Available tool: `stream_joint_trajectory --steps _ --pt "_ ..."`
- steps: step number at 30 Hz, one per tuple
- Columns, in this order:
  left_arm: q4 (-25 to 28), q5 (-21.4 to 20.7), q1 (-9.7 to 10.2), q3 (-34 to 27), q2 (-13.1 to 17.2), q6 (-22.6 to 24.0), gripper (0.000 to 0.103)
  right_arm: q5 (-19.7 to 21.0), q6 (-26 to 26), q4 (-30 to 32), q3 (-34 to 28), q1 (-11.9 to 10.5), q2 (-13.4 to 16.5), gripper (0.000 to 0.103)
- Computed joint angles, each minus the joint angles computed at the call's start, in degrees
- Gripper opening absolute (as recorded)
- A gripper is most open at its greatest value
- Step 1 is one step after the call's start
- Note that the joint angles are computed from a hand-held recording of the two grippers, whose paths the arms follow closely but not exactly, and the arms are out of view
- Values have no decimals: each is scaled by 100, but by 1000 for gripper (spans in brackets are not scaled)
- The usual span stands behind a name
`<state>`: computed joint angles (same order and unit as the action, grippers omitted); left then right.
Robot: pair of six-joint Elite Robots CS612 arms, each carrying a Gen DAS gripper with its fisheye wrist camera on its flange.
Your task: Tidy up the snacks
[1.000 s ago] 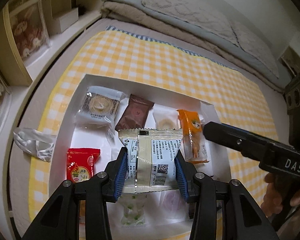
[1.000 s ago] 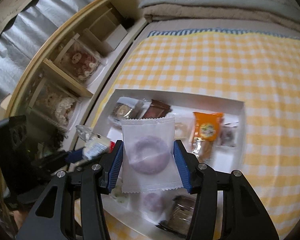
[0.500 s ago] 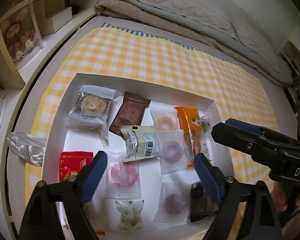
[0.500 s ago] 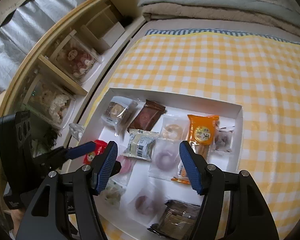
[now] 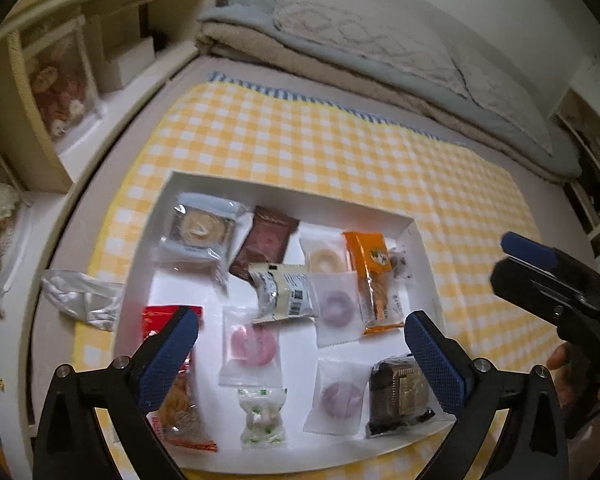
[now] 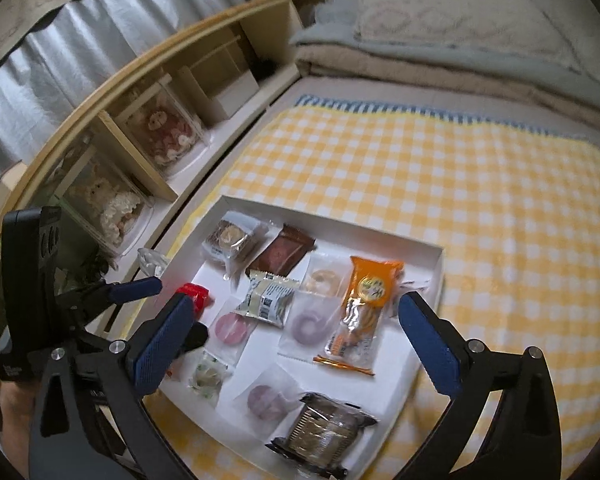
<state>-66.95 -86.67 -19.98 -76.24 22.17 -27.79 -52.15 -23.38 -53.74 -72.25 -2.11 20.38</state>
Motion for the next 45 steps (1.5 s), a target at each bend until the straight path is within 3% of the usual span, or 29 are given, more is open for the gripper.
stream_joint_trajectory --steps 10,21,32,45 --pt "62 402 -211 -797 126 176 103 62 190 -350 -567 -208 101 103" --pt "210 1356 -712 -1943 455 314 103 120 481 -629 -1479 -424 399 103" --pt "344 2034 -1146 -2718 801 580 103 -431 412 -774 -2371 -505 766 103" --pt "341 2636 -1436 -2925 1012 739 103 -954 628 -925 -3007 -589 1126 103"
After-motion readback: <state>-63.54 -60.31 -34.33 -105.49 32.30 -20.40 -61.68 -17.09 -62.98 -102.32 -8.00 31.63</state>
